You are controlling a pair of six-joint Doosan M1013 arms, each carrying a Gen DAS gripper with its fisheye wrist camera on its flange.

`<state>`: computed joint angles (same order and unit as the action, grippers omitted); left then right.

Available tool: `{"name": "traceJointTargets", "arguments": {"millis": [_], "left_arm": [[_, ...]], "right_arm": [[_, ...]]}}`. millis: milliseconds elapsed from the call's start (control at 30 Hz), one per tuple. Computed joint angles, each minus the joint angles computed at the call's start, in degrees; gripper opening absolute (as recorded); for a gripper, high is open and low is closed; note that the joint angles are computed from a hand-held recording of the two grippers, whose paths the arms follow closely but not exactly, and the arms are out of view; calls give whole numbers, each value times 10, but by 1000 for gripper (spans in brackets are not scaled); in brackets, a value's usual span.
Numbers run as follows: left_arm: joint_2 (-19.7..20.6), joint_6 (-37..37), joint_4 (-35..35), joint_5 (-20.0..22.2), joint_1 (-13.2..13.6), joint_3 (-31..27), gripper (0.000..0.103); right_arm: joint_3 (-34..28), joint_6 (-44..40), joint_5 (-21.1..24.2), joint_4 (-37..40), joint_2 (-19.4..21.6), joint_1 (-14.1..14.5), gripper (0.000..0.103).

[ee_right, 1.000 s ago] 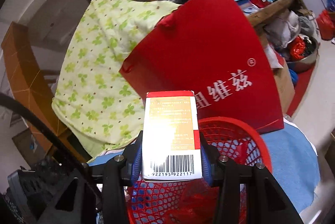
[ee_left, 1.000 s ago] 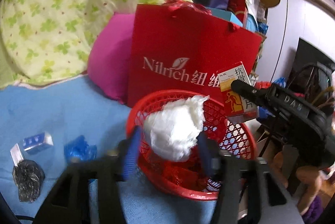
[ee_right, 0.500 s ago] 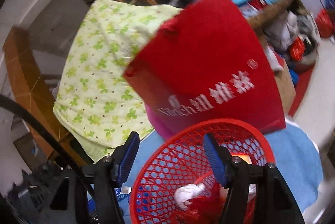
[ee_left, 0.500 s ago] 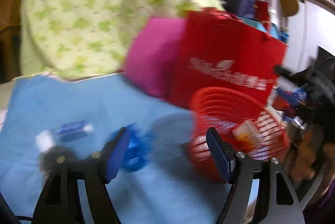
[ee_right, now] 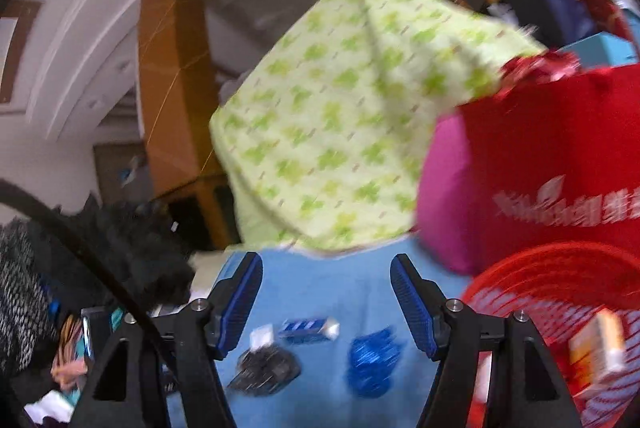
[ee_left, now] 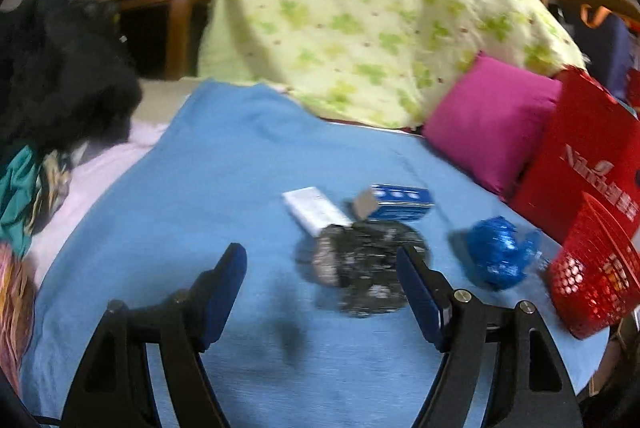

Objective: Collect trash
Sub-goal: 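Move both tools back to the black and blue bags on the blanket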

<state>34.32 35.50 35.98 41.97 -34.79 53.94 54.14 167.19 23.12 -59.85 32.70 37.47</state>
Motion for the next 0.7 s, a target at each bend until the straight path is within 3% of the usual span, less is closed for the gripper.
{"name": "traceJointTargets", "arguments": {"millis": [67, 133, 233, 367, 467, 600, 700], "left_arm": [[2, -1, -15, 3, 5, -1, 77], [3, 3, -24, 3, 7, -2, 77], [10, 31, -56, 22, 9, -12, 77], [15, 58, -85, 38, 12, -22, 77], [16, 59, -104, 39, 15, -23, 77], [23, 65, -127, 46, 19, -34, 77], [32, 76, -136, 51, 19, -49, 77]], "right_arm": [[-37, -121, 16, 127, 22, 1, 70], [-82, -211, 61, 224, 48, 3, 70], [-147, -305, 142, 360, 84, -2, 70], [-213, -355, 240, 513, 125, -21, 70], [-229, -346, 275, 540, 137, -28, 70], [-281, -319, 340, 488, 166, -28, 70], [-403, -341, 428, 420, 227, -25, 70]]}}
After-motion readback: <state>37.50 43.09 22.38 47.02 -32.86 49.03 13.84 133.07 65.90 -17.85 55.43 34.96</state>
